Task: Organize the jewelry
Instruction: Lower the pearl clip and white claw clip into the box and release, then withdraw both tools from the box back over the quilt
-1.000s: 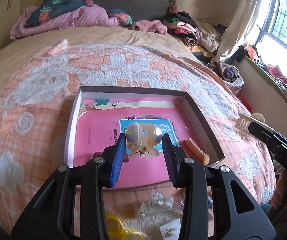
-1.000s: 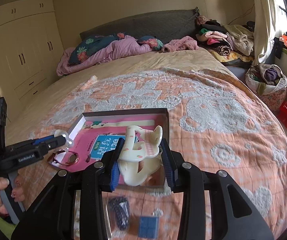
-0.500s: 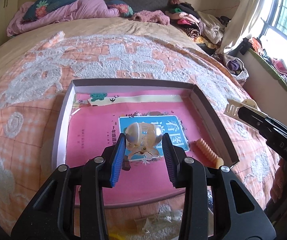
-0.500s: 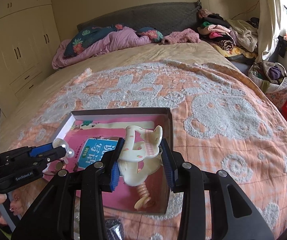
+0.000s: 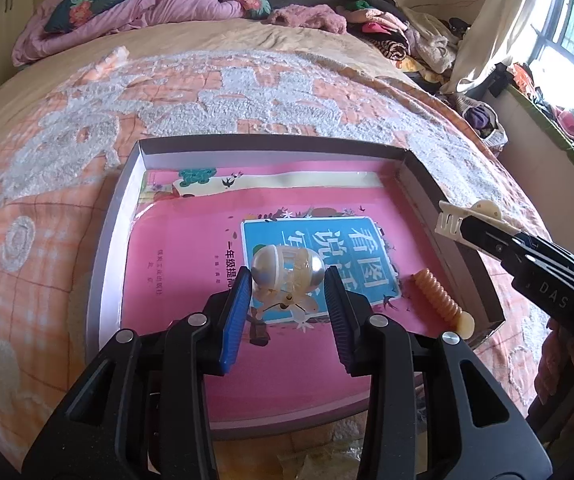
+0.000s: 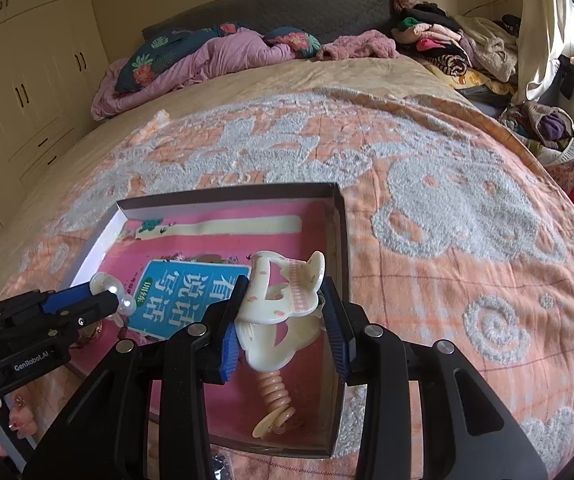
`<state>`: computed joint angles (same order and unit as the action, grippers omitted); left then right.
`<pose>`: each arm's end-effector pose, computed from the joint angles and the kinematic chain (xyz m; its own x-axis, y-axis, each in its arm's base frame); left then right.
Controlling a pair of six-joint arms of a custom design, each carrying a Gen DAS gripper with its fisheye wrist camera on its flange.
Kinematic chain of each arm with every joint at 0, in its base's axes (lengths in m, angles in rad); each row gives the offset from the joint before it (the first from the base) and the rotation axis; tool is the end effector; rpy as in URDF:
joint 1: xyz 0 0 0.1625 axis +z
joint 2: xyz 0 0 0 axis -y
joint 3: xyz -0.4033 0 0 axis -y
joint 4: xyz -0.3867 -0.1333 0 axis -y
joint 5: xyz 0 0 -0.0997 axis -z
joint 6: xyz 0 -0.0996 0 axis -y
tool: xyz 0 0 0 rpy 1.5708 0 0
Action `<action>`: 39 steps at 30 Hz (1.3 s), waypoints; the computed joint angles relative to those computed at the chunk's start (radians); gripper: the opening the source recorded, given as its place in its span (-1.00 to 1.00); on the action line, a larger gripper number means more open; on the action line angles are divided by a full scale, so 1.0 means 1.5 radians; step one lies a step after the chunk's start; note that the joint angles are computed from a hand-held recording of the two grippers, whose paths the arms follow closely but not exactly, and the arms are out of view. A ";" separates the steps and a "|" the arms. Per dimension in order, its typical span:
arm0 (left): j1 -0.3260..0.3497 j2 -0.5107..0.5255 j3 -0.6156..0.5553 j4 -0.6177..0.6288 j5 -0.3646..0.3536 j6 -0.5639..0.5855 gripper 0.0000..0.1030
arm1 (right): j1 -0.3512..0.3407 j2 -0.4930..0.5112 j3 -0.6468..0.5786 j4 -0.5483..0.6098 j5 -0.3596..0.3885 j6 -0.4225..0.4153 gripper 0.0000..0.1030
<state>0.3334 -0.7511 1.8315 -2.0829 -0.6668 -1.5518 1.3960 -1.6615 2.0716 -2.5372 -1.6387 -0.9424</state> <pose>-0.4295 -0.3726 -0.0090 -0.7925 -0.2620 -0.5507 0.2123 0.7279 -0.6520 0.0454 -0.4703 0.3782 -0.6934 -0.5538 0.4610 -0.7030 0.6605 -0.2638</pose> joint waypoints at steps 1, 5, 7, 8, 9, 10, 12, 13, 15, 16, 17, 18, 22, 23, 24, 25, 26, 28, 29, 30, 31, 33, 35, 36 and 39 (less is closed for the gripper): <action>0.001 0.001 -0.001 0.002 -0.001 -0.001 -0.43 | -0.001 0.001 0.000 -0.002 -0.001 0.001 -0.32; 0.003 0.003 -0.001 -0.001 -0.004 0.001 -0.43 | -0.005 0.001 0.002 0.000 0.000 0.003 -0.23; 0.002 0.003 -0.001 0.001 -0.004 0.000 -0.43 | -0.007 -0.004 0.004 -0.001 0.004 0.003 -0.11; 0.002 0.003 0.000 -0.002 -0.004 0.001 -0.43 | -0.008 -0.008 0.005 0.000 0.006 0.005 -0.01; 0.001 0.003 0.000 -0.003 -0.003 0.002 -0.39 | -0.010 -0.011 0.005 0.003 0.010 0.008 0.05; 0.001 0.003 -0.002 0.001 -0.002 0.000 -0.33 | -0.013 -0.017 0.003 0.012 0.018 0.013 0.09; -0.001 0.003 -0.002 0.003 0.001 -0.002 -0.15 | -0.019 -0.028 0.003 0.018 0.032 0.020 0.28; -0.003 0.002 -0.003 0.011 0.003 -0.007 -0.14 | -0.021 -0.033 0.004 0.021 0.037 0.022 0.29; -0.006 -0.001 -0.003 0.017 0.006 -0.015 -0.08 | -0.026 -0.046 0.002 0.032 0.048 0.028 0.36; -0.008 -0.003 -0.002 0.021 0.008 -0.019 -0.03 | -0.027 -0.051 0.001 0.036 0.052 0.031 0.39; -0.010 -0.006 -0.001 0.022 0.010 -0.022 0.04 | -0.030 -0.057 0.002 0.038 0.057 0.032 0.44; -0.013 -0.008 -0.001 0.026 0.012 -0.026 0.07 | -0.033 -0.066 0.004 0.040 0.064 0.033 0.48; -0.026 -0.017 -0.002 0.044 0.021 -0.042 0.25 | -0.042 -0.091 0.006 0.053 0.082 0.037 0.56; -0.029 -0.018 -0.003 0.049 0.022 -0.046 0.29 | -0.045 -0.099 0.007 0.058 0.088 0.036 0.56; -0.033 -0.020 -0.004 0.055 0.025 -0.051 0.29 | -0.048 -0.107 0.008 0.063 0.094 0.036 0.57; -0.035 -0.021 -0.007 0.062 0.026 -0.055 0.31 | -0.051 -0.115 0.009 0.067 0.100 0.036 0.57; -0.040 -0.023 -0.008 0.073 0.028 -0.062 0.39 | -0.054 -0.124 0.009 0.075 0.107 0.035 0.59; -0.046 -0.026 -0.010 0.083 0.032 -0.071 0.53 | -0.058 -0.136 0.010 0.084 0.116 0.034 0.60; -0.051 -0.028 -0.012 0.092 0.036 -0.077 0.54 | -0.061 -0.144 0.009 0.091 0.121 0.034 0.62; -0.056 -0.029 -0.015 0.103 0.038 -0.084 0.57 | -0.062 -0.149 0.009 0.096 0.124 0.035 0.64; -0.060 -0.030 -0.016 0.111 0.039 -0.089 0.61 | -0.065 -0.158 0.009 0.102 0.130 0.036 0.65; -0.071 -0.034 -0.019 0.132 0.044 -0.107 0.66 | -0.068 -0.171 0.008 0.114 0.140 0.035 0.68; -0.079 -0.037 -0.021 0.149 0.049 -0.123 0.66 | -0.070 -0.182 0.009 0.120 0.147 0.032 0.68; -0.084 -0.038 -0.022 0.157 0.050 -0.130 0.66 | -0.071 -0.187 0.009 0.124 0.150 0.030 0.68; -0.096 -0.043 -0.024 0.170 0.052 -0.143 0.67 | -0.076 -0.204 0.009 0.138 0.161 0.025 0.68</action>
<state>0.1899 -0.8154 1.7958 -1.8286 -0.5887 -1.7670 1.2818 -1.9674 2.0851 -2.3300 -1.3970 -0.9051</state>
